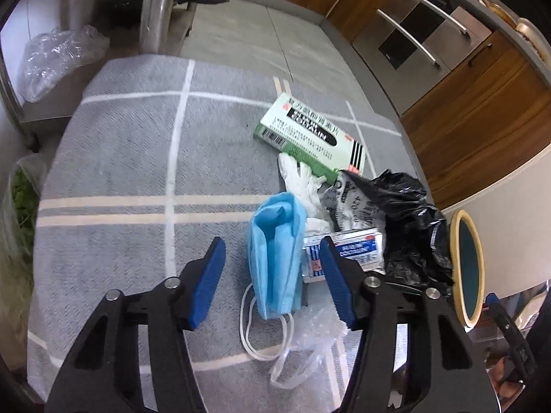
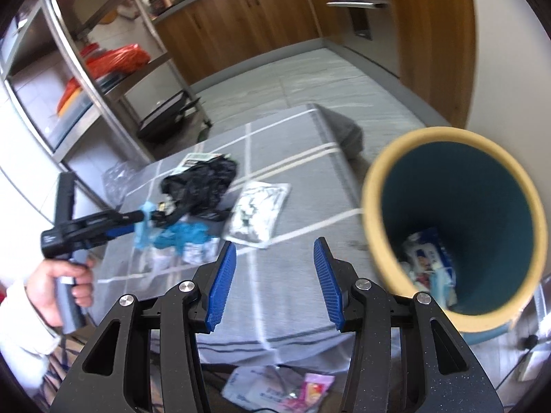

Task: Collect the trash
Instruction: 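Grasp a blue face mask with the left tool while the right tool grasps the black plastic bag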

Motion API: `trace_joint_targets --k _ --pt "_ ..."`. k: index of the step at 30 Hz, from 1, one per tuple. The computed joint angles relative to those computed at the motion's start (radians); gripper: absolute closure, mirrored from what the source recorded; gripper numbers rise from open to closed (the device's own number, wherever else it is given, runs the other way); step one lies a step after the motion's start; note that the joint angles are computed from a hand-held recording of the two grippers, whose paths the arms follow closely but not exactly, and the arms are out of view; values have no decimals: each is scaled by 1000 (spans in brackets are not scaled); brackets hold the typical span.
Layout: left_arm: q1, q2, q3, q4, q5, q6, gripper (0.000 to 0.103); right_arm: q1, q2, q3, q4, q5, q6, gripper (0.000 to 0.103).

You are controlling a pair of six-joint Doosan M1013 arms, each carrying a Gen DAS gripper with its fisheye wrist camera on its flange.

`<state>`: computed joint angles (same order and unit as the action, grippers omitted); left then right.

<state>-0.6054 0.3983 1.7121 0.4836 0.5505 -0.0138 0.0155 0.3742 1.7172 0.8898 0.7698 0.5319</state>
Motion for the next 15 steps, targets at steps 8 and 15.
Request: trace_joint_targets --k 8,15 --pt "15 -2 29 -25 -85 0 95 58 12 -20 13 49 37 54" --pt "-11 -33 23 131 25 -132 95 83 42 -56 26 91 105 54"
